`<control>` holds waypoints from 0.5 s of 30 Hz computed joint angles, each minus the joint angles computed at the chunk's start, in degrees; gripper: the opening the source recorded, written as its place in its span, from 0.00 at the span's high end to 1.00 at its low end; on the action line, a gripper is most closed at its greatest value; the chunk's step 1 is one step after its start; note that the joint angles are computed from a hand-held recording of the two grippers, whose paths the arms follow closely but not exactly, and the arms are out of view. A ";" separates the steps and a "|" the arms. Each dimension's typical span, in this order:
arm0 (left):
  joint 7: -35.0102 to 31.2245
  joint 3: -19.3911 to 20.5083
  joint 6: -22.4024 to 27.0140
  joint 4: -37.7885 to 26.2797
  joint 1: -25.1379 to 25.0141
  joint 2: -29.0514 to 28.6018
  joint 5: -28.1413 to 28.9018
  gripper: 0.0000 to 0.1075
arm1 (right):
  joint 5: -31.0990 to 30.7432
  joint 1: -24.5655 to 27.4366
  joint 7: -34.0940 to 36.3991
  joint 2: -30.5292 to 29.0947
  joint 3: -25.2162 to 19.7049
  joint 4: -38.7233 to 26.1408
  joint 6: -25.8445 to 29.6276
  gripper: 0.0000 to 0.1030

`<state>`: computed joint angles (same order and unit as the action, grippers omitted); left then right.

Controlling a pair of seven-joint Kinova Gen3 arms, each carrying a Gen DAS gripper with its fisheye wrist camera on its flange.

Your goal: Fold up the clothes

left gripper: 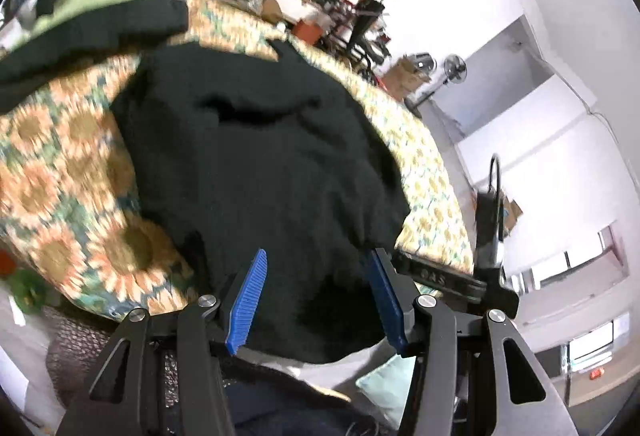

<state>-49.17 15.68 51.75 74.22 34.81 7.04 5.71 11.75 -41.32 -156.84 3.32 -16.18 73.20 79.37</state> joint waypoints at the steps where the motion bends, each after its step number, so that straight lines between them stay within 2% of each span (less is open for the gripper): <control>1: -0.38 0.32 0.52 -0.86 -0.83 -0.30 0.33 0.50 | -1.62 0.89 -0.83 -0.67 -0.15 -0.51 0.34 0.19; 3: -3.61 2.39 0.33 -1.65 -4.25 -1.04 3.80 0.50 | -2.06 0.44 -1.34 -1.07 -0.09 -3.53 3.76 0.19; 6: -7.53 1.02 2.41 -4.96 -3.96 -0.24 6.71 0.48 | 1.43 -1.14 -3.23 -0.53 -1.62 -10.28 10.67 0.15; 9: -5.69 -0.16 2.75 -6.55 -1.71 0.25 3.32 0.48 | 8.42 -8.27 -4.06 0.96 0.77 -17.31 16.82 0.12; 12: -2.61 -0.57 1.18 -5.74 -0.33 -0.24 -0.31 0.48 | 15.41 -15.82 -3.35 2.25 4.51 -20.10 19.41 0.10; 13: -2.15 -0.58 1.32 -5.97 -0.36 -0.19 -0.40 0.48 | 17.74 -17.05 -3.17 2.82 4.22 -20.91 20.40 0.10; 15: -1.24 -0.62 1.62 -6.45 -0.40 -0.09 -0.59 0.48 | 19.83 -16.33 -1.51 4.22 1.28 -22.59 22.29 0.10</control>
<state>-50.41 15.06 53.37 67.77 34.41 6.96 5.12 31.58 -57.64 -158.35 7.54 -14.90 50.61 101.66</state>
